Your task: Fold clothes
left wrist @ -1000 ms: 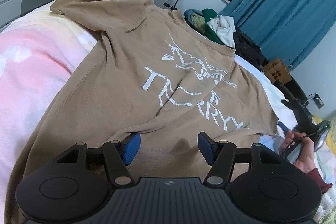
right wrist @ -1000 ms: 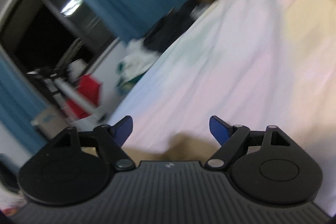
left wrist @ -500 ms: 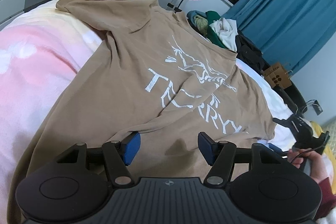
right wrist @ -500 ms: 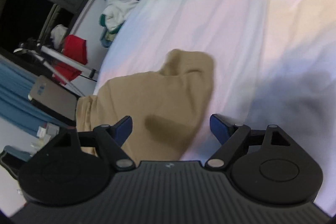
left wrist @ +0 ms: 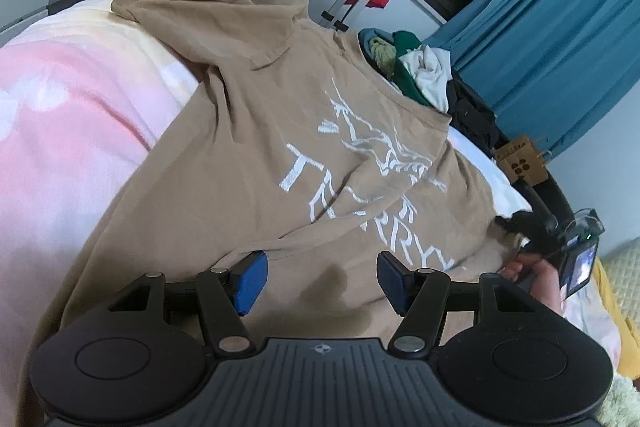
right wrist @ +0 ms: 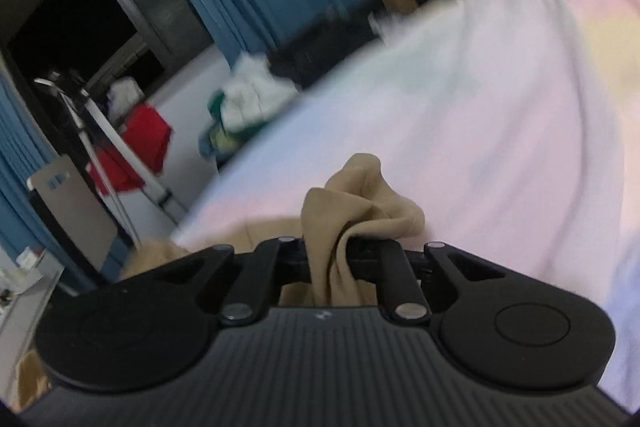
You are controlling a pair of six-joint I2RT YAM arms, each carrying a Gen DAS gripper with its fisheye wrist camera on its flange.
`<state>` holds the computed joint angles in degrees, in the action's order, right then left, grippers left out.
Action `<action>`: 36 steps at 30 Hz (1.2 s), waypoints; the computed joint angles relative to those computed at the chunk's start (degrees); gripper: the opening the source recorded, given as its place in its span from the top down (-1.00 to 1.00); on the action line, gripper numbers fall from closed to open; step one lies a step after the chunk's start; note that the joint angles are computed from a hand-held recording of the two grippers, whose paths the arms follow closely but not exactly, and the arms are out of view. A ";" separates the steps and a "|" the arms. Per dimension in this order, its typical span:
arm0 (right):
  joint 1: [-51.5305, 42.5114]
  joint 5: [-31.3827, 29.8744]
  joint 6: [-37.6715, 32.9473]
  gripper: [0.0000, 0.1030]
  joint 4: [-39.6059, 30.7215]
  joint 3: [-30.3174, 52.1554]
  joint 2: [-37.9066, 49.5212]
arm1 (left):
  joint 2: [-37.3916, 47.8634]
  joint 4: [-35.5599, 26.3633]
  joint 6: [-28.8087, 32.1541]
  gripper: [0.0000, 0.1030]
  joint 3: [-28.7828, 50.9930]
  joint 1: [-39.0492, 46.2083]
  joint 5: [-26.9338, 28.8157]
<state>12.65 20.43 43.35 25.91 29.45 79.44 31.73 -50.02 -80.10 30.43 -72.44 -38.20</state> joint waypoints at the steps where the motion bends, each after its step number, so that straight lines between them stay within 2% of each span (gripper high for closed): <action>1: 3.46 4.53 -3.11 0.75 -0.27 0.81 -1.59 | -0.21 -0.64 0.22 -0.22 0.33 -0.14 -0.74; 4: 16.82 19.65 -18.49 0.75 1.14 5.25 -1.63 | -1.09 -3.18 0.41 -0.22 1.05 -0.33 -3.23; 6: 25.31 25.08 -30.39 0.75 4.17 8.42 2.21 | -1.96 -4.49 0.97 -0.22 1.28 0.30 -4.19; 9: 34.91 27.23 -40.26 0.74 4.13 14.22 10.70 | -4.40 -4.84 3.70 -0.22 0.79 4.00 -3.17; 12: 38.84 22.13 -40.03 0.70 -4.58 20.95 17.75 | -7.42 -4.84 6.98 -0.22 -0.12 8.02 -1.42; 14: 38.23 16.05 -38.65 0.49 -11.98 24.81 20.02 | -9.48 -3.97 10.56 -0.22 -1.16 12.03 1.33; 15: 37.67 13.20 -38.25 0.07 -15.17 26.37 20.57 | -10.02 -3.40 11.89 -0.22 -1.58 13.57 2.51; 16: 37.11 10.34 -38.02 -0.45 -18.23 27.98 21.21 | -10.50 -2.84 13.17 -0.22 -1.99 15.12 3.72; 17: 36.93 8.50 -38.04 -0.62 -18.04 26.95 19.68 | -10.96 -2.29 14.44 -0.22 -2.38 16.69 4.94; 18: 36.75 6.71 -38.05 -0.65 -17.70 25.80 18.03 | -10.99 -1.44 15.63 -0.22 -2.68 17.85 5.95; 20: 36.87 3.90 -35.78 -0.65 -20.60 23.57 12.46 | -10.23 -0.42 16.51 -0.22 -2.93 17.57 5.89; 23: 39.32 6.64 -28.09 -0.65 -26.63 18.79 1.53 | -8.30 0.95 16.94 -0.22 -3.07 16.25 5.18; 27: 45.52 10.66 -8.52 -0.65 -44.68 14.31 -15.26 | -6.93 0.34 15.59 -0.23 -2.81 11.38 2.12; 30: 57.27 19.10 9.07 -0.65 -59.64 11.36 -25.46 | -5.00 -0.55 13.99 -0.23 -2.25 6.07 -1.55; 33: 67.64 26.48 26.61 -0.65 -70.72 9.35 -30.38 | -2.80 -2.03 11.53 -0.23 -1.36 0.05 -5.08; 34: 69.90 28.18 30.65 -0.65 -72.98 8.81 -31.13 | -1.32 -2.74 10.10 -0.23 -0.84 -2.50 -6.67; 36: 69.68 28.51 30.08 -0.65 -72.91 7.44 -32.88 | 1.92 -4.26 7.17 -0.23 0.30 -6.89 -9.33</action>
<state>82.33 48.94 73.44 -47.00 36.88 46.55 33.64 -54.28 -72.93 30.73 -79.33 -47.54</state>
